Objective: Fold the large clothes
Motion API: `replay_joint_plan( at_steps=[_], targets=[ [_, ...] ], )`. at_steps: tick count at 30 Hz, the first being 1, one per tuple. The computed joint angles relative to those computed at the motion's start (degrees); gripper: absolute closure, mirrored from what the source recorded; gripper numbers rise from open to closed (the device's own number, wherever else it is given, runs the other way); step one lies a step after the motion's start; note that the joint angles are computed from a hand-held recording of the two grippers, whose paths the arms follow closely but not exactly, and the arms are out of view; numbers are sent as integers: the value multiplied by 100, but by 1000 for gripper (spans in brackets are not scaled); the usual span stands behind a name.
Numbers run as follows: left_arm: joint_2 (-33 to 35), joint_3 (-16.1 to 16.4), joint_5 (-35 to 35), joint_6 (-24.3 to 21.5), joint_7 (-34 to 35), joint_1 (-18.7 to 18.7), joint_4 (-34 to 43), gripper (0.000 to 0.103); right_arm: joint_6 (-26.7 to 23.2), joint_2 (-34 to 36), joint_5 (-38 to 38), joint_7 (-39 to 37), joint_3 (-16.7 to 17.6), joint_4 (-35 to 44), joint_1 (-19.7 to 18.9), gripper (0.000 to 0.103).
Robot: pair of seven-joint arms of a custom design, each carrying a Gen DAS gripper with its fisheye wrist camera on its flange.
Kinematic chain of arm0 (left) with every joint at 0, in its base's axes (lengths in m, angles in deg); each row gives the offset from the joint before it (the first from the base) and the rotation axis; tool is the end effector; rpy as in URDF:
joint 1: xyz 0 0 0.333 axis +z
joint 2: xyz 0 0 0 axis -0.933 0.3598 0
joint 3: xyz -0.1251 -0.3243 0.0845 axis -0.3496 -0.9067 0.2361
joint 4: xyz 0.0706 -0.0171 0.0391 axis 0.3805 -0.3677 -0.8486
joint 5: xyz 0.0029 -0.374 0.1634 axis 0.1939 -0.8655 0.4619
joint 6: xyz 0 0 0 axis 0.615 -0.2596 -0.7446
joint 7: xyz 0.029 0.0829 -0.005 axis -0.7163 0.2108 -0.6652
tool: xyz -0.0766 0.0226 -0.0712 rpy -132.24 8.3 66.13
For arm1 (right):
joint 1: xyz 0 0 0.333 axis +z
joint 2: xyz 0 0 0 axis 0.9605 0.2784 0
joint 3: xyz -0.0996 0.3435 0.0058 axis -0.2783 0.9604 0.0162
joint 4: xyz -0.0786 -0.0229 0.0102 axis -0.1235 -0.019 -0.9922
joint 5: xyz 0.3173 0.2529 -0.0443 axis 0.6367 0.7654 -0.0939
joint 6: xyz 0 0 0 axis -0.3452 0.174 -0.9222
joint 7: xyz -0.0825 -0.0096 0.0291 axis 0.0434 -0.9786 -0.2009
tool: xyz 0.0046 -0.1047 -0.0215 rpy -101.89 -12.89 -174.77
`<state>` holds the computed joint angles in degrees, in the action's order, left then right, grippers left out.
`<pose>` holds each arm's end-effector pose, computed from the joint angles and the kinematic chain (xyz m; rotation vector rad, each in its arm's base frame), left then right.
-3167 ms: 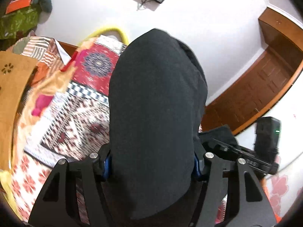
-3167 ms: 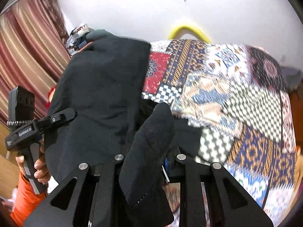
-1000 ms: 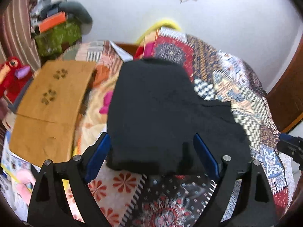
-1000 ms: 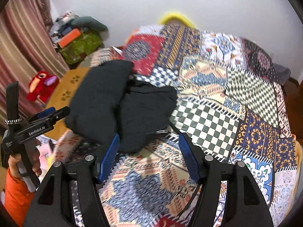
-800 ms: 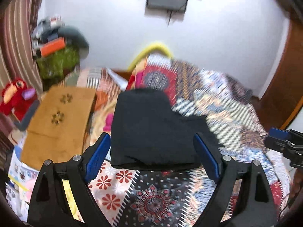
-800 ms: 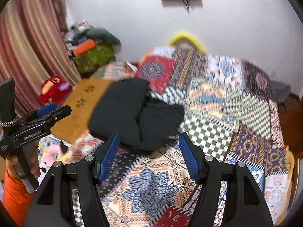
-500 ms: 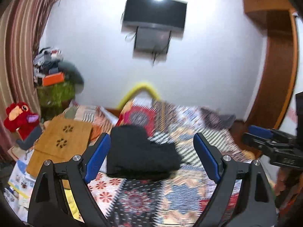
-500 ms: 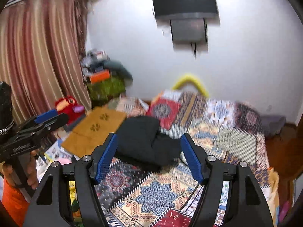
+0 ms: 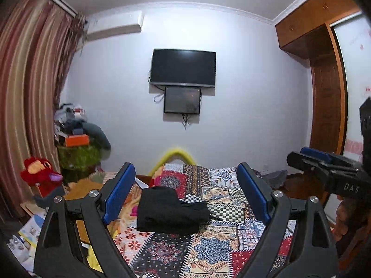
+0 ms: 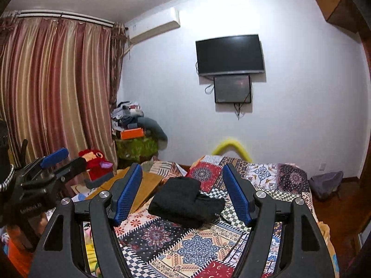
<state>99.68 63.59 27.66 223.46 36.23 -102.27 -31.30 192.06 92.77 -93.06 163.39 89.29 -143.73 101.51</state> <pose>0.5986 -0.4258 0.7728 -1.0406 1.5861 -1.5043 0.5275 0.3703 0.7596 -1.3156 1.3184 -1.0922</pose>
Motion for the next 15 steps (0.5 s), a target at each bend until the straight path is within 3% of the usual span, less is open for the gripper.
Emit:
replay_joint_plan(
  at_steps=[1, 3, 6, 15],
  targets=[
    [-41, 170, 165, 15, -220, -122, -63, 12, -107, -7, -157, 87, 20, -5, 43, 29],
    [-129, 291, 413, 51, -506, -216, -204, 10, -281, -56, -401, 233, 44, -75, 91, 10],
    [-239, 489, 1013, 74, -1114, -363, -335, 2, -701, -93, -1003, 670, 122, -125, 178, 0],
    [-379, 55, 1542, 6, -1559, -43, -488, 1, -839, -155, -1027, 724, 185, -211, 175, 0]
  ],
)
